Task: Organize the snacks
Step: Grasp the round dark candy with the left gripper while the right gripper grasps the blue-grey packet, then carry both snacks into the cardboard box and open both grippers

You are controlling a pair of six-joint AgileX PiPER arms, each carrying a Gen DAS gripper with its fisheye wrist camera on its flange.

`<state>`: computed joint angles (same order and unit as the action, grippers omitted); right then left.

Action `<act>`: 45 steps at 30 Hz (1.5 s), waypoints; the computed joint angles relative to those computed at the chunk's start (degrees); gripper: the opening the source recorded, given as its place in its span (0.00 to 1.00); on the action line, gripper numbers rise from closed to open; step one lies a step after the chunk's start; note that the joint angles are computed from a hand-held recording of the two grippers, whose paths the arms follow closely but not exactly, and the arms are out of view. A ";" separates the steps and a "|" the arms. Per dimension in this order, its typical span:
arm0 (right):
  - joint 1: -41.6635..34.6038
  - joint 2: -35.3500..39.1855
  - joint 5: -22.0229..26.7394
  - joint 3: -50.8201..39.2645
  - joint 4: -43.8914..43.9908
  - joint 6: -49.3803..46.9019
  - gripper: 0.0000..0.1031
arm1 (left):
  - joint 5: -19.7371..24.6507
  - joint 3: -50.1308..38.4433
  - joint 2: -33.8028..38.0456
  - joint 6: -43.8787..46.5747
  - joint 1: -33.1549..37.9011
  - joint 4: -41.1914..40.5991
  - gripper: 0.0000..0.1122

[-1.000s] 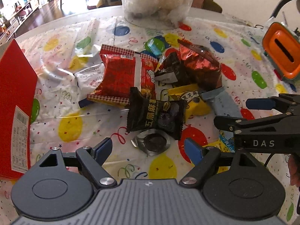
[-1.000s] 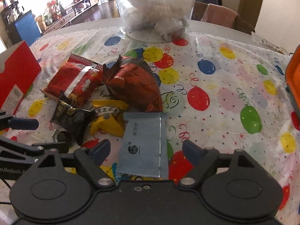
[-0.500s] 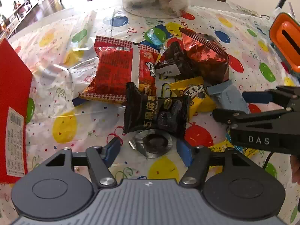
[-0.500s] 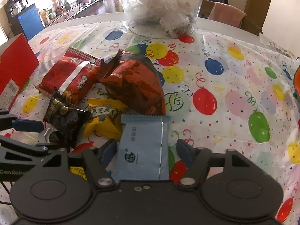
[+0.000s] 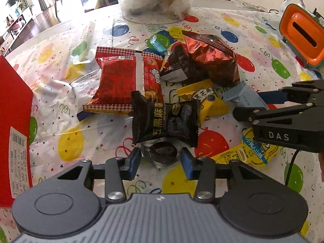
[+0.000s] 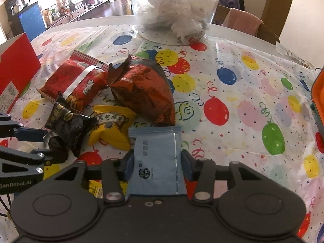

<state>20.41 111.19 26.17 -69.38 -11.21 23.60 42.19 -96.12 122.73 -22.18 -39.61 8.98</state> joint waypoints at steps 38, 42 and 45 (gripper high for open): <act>21.41 -7.79 19.31 -16.76 -15.11 24.60 0.45 | -4.44 24.21 -31.65 18.14 15.78 -14.24 0.38; 24.56 -3.88 23.57 -24.68 -16.54 25.36 0.45 | -3.56 25.22 -34.71 23.44 20.31 -16.84 0.38; 26.44 -0.81 26.03 -30.67 -16.91 25.05 0.45 | -2.60 25.37 -36.28 28.32 24.40 -19.83 0.38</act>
<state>46.84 110.38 52.21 -100.05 -28.11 48.65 39.59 -70.75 86.45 6.14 -15.21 -10.85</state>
